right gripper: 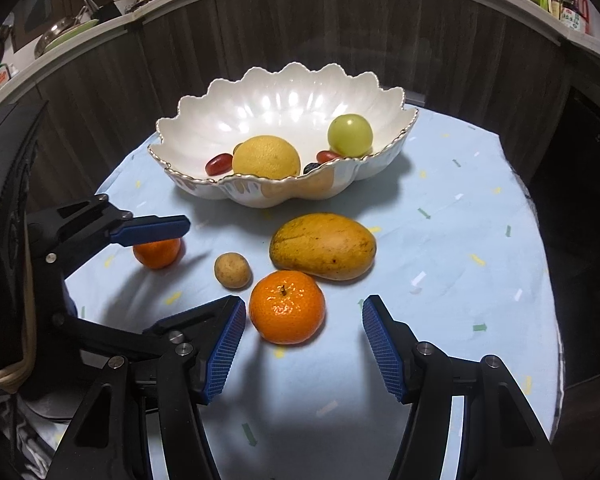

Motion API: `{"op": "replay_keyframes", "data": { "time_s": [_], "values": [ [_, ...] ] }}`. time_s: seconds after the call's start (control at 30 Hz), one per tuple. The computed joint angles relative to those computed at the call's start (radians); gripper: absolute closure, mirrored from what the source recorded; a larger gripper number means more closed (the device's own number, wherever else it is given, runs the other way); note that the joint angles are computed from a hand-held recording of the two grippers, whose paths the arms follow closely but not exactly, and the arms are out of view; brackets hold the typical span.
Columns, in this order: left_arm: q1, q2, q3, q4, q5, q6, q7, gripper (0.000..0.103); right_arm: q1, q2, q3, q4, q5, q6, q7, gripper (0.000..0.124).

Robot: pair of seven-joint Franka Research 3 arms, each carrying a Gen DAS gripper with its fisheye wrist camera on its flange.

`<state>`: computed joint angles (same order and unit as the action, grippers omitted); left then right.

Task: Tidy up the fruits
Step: 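Grasp the second longan with the left tool while the right tool grasps an orange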

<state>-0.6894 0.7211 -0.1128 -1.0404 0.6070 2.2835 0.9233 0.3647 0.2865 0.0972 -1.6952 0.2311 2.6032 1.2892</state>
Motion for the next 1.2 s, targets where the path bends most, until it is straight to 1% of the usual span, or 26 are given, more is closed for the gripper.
{"op": "replay_keyframes", "data": {
  "time_s": [0.13,0.37,0.4,0.5,0.57,0.67,0.8,0.93,1.2],
  "values": [
    [0.013,0.009,-0.008,-0.002,-0.016,0.019,0.016,0.048,0.001,0.018,0.005,0.02,0.008,-0.015,-0.005,0.062],
    [0.022,0.028,-0.012,0.011,-0.043,0.033,0.042,0.053,-0.001,0.05,0.008,0.054,0.028,-0.04,-0.005,0.062],
    [0.023,0.032,-0.012,0.014,-0.047,0.034,0.046,0.056,-0.003,0.056,0.009,0.06,0.034,-0.045,-0.007,0.062],
    [0.027,0.044,-0.016,0.03,-0.066,0.029,0.062,0.058,-0.009,0.072,0.012,0.076,0.055,-0.065,-0.006,0.063],
    [0.03,0.036,-0.015,0.012,-0.071,0.049,0.057,0.059,-0.013,0.079,0.013,0.082,0.069,-0.068,-0.005,0.064],
    [0.034,0.035,-0.017,0.009,-0.082,0.055,0.057,0.063,-0.026,0.092,0.022,0.097,0.104,-0.087,-0.018,0.067],
    [0.038,0.037,-0.021,0.01,-0.093,0.061,0.063,0.072,-0.035,0.098,0.031,0.103,0.139,-0.098,-0.041,0.074],
    [0.03,0.038,-0.013,0.013,-0.087,0.059,0.058,0.075,-0.033,0.093,0.03,0.096,0.15,-0.093,-0.053,0.076],
    [0.025,0.017,-0.009,-0.013,-0.08,0.061,0.013,0.075,-0.027,0.081,0.025,0.087,0.147,-0.089,-0.053,0.077]
  ]
}}
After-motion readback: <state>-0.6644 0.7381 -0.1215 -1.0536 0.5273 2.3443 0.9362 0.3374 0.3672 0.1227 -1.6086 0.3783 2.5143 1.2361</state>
